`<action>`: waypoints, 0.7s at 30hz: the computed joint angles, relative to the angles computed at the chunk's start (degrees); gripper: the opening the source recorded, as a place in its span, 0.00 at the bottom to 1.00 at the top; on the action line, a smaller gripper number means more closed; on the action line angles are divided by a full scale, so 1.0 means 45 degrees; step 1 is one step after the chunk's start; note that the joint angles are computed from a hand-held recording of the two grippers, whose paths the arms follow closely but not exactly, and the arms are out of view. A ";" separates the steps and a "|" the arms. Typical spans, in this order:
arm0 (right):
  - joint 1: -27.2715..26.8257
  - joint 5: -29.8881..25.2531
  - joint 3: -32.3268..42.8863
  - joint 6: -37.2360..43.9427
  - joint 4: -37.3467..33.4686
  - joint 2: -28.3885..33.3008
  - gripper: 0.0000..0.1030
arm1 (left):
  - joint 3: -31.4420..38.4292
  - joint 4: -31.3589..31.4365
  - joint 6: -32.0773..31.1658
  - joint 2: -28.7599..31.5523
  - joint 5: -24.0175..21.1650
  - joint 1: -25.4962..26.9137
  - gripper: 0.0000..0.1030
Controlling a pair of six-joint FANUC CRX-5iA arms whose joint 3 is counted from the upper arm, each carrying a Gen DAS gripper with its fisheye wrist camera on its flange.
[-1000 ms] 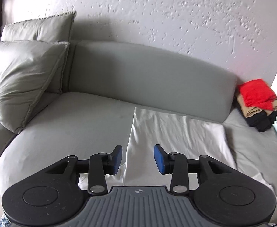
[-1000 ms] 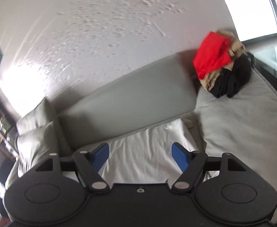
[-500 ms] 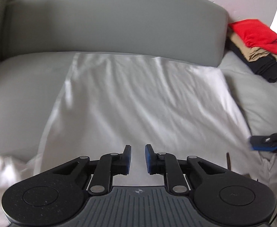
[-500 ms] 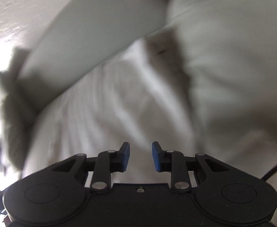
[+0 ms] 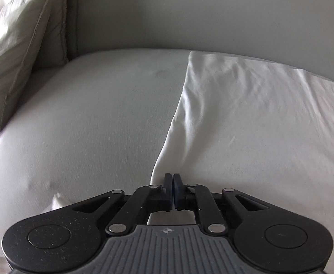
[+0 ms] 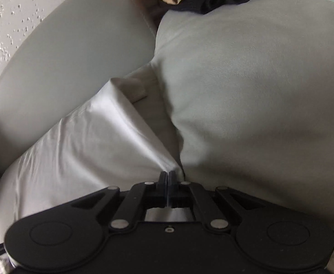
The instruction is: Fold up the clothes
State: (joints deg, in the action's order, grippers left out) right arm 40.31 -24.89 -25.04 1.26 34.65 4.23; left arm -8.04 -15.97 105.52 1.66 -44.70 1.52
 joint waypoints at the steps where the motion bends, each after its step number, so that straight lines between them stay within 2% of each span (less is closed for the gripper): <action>1: 0.0042 -0.0018 0.0175 0.0730 -0.0762 -0.0225 0.18 | -0.0265 0.0882 -0.0782 -0.0169 0.0518 0.0361 0.13; 2: 0.0015 0.0199 0.0149 0.0927 -0.0912 -0.0484 0.31 | -0.0551 0.1845 -0.1639 -0.0324 0.1018 0.0712 0.20; 3: -0.0096 0.0702 -0.0101 0.0531 -0.0396 -0.0779 0.36 | -0.0856 0.2895 -0.2577 -0.0465 0.1493 0.1046 0.33; 4: -0.0256 0.1159 -0.0337 -0.0061 0.0359 -0.0988 0.43 | -0.1166 0.3998 -0.3558 -0.0586 0.1927 0.1345 0.38; 5: -0.0495 0.1557 -0.0516 -0.0810 0.1242 -0.1057 0.47 | -0.1124 0.4434 -0.3960 -0.0472 0.2189 0.1459 0.41; 7: -0.1099 0.2163 -0.0495 -0.1829 0.2140 -0.0860 0.48 | -0.0537 0.4341 -0.3868 0.0070 0.2452 0.1487 0.41; 9: -0.1675 0.2516 -0.0252 -0.2710 0.2694 -0.0324 0.44 | 0.0018 0.4431 -0.3645 0.0635 0.2446 0.1599 0.39; 10: -0.1889 0.2567 0.0014 -0.2802 0.2550 0.0054 0.36 | 0.0315 0.4456 -0.3483 0.0919 0.2397 0.1648 0.36; 11: -0.2031 0.2556 0.0457 -0.2474 0.1966 0.0480 0.28 | 0.0396 0.4740 -0.3477 0.1067 0.2457 0.1700 0.34; 14: -0.2186 0.2391 0.2131 0.0842 -0.1561 0.1759 0.27 | -0.0109 0.6493 -0.4103 0.1191 0.3148 0.1679 0.34; 15: -0.2215 0.2204 0.2748 0.2256 -0.3010 0.2151 0.27 | -0.0524 0.7390 -0.4642 0.1178 0.3538 0.1575 0.34; 16: -0.2268 0.2036 0.3303 0.3386 -0.4271 0.2488 0.22 | -0.1030 0.8517 -0.5456 0.1176 0.3960 0.1441 0.35; 18: -0.2394 0.1849 0.4145 0.4867 -0.6287 0.2950 0.21 | -0.1872 1.0636 -0.7317 0.1232 0.4456 0.1121 0.35; 21: -0.2576 0.1958 0.4845 0.6510 -0.9096 0.3168 0.29 | -0.1554 1.0811 -0.8023 0.1607 0.3916 0.0869 0.35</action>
